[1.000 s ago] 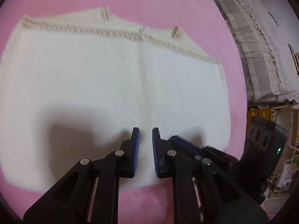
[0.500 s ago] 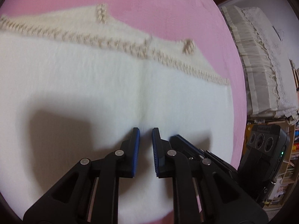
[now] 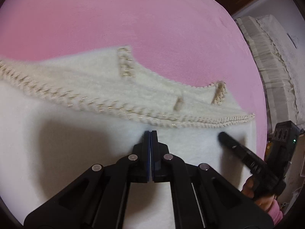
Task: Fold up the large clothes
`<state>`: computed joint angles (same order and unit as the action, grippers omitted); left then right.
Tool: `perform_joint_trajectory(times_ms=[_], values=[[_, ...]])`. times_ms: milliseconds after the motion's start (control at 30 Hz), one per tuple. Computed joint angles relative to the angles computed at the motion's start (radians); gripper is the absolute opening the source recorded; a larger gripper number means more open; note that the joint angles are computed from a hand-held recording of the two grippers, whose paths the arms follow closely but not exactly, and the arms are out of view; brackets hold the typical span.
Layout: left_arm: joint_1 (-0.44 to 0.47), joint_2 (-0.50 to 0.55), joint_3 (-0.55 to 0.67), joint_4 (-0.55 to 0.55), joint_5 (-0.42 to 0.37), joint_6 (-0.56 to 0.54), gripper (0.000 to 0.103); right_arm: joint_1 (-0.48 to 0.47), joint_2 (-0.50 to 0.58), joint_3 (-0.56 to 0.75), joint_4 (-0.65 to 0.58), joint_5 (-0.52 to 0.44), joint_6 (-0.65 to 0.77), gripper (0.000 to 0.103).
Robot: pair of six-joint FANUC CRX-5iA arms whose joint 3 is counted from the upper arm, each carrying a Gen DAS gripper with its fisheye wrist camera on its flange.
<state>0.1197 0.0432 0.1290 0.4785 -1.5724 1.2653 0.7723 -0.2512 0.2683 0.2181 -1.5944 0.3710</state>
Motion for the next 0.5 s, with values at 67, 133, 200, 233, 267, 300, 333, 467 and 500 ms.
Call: perform_joint_trajectory(times_ms=[67,133,200,233,267,300,333,467,500], values=[[0.043,-0.025,-0.006,-0.027,0.025,-0.005,0.001,-0.019,-0.044,-0.029,0.032,-0.033,-0.002,0.000],[0.078,-0.037,-0.002,-0.068,0.055,-0.010,0.001,-0.009,-0.101,-0.081,0.076,-0.068,-0.021,0.000],[0.120,-0.030,0.004,-0.098,0.085,-0.024,0.001,-0.023,-0.142,-0.114,0.107,-0.095,-0.008,0.000],[0.139,-0.025,0.006,-0.100,0.093,-0.031,0.001,-0.022,-0.160,-0.127,0.127,-0.114,-0.009,0.000],[0.164,-0.016,0.007,-0.100,0.101,-0.052,0.001,-0.004,-0.158,-0.132,0.176,-0.172,-0.014,0.000],[0.182,-0.006,0.014,-0.093,0.101,-0.067,0.001,0.010,-0.141,-0.131,0.236,-0.245,-0.009,0.000],[0.189,-0.007,0.028,-0.119,0.116,-0.069,0.001,0.007,-0.151,-0.141,0.260,-0.271,-0.021,0.000],[0.201,-0.001,0.087,-0.218,0.126,-0.019,0.001,0.003,-0.176,-0.135,0.280,-0.318,-0.056,0.000],[0.216,0.005,0.095,-0.197,0.099,-0.029,0.001,0.019,-0.160,-0.110,0.304,-0.355,-0.047,0.000]])
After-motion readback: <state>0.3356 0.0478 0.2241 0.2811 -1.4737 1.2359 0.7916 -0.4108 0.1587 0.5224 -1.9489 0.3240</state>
